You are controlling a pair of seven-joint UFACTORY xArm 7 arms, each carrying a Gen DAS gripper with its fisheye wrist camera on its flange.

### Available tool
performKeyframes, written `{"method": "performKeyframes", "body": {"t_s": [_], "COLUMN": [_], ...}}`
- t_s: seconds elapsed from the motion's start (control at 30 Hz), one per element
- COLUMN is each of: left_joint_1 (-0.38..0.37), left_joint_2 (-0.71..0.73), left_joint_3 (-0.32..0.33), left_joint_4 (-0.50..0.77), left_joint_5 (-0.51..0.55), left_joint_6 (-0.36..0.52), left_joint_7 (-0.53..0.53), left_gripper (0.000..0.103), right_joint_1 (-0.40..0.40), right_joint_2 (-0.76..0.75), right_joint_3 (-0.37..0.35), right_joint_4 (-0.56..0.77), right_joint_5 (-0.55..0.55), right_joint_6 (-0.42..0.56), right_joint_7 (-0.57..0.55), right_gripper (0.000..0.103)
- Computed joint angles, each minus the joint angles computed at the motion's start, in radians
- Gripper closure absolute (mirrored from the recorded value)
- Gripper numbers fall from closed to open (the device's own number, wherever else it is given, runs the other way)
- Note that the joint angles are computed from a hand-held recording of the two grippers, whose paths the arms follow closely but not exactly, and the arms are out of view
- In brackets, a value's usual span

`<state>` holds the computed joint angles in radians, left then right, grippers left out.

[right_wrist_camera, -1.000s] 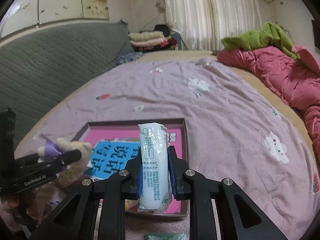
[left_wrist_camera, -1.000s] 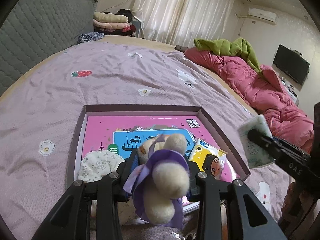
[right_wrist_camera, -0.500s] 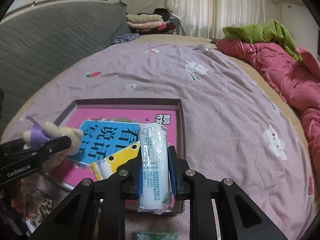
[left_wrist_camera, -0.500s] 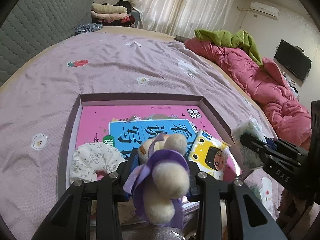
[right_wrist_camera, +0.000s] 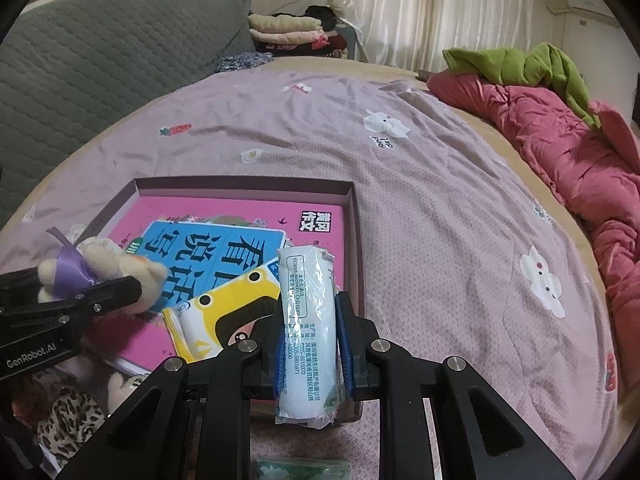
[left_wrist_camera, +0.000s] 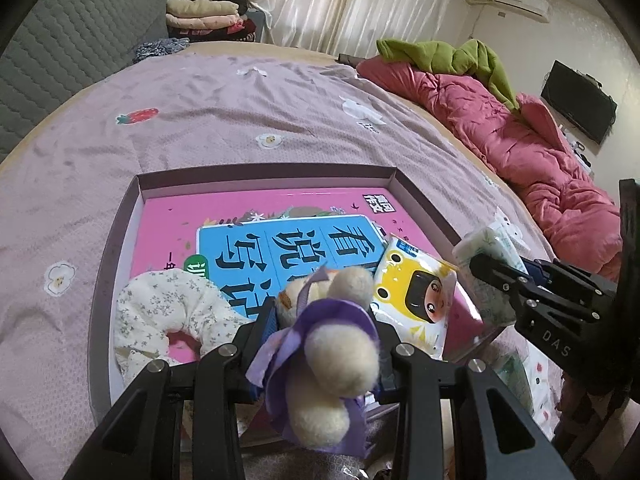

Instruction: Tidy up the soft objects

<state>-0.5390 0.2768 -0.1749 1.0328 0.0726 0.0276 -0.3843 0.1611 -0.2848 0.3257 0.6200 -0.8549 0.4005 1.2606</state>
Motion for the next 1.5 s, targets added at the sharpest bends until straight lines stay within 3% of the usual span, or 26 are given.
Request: {"method": "performKeyframes", "body": {"t_s": [0.17,0.33,0.53,0.8,1.1,1.23,1.43,1.5], "left_joint_1": [-0.003,0.086,0.111,0.186,0.17,0.116,0.134,0.096], "left_joint_2": [0.002,0.012,0.012,0.01,-0.013,-0.032,-0.054,-0.066], "left_joint_3": [0.001,-0.105,-0.138,-0.215,-0.188,-0.127,-0.15,-0.103], "left_joint_4": [0.005,0.013,0.02,0.024,0.032,0.024,0.007,-0.005], "left_joint_5": [0.007,-0.071,-0.143,-0.308,-0.39,-0.324,-0.363,-0.3], "left_joint_6": [0.009,0.033,0.059,0.095,0.155,0.16,0.149,0.146], "left_joint_7": [0.012,0.102,0.166,0.285,0.348,0.309,0.359,0.307], "left_gripper": [0.065,0.065,0.065,0.065,0.063,0.058,0.049,0.049], "right_joint_1": [0.012,0.034,0.037,0.042,0.033,0.028,0.013,0.011], "right_joint_2": [0.014,0.024,0.029,0.025,0.016,0.008,-0.001,-0.004], "right_joint_3": [-0.003,-0.024,-0.024,-0.023,-0.01,-0.004,0.01,0.011], "right_joint_4": [0.006,0.001,-0.003,-0.013,-0.021,-0.024,-0.031,-0.033], "right_joint_5": [0.013,0.071,0.1,0.161,0.192,0.205,0.206,0.208], "right_joint_6": [0.008,-0.005,-0.019,-0.065,-0.088,-0.094,-0.097,-0.098], "right_joint_7": [-0.015,-0.071,-0.09,-0.157,-0.198,-0.215,-0.212,-0.215], "right_gripper": [0.081,0.078,0.076,0.061,0.057,0.057,0.057,0.056]}}
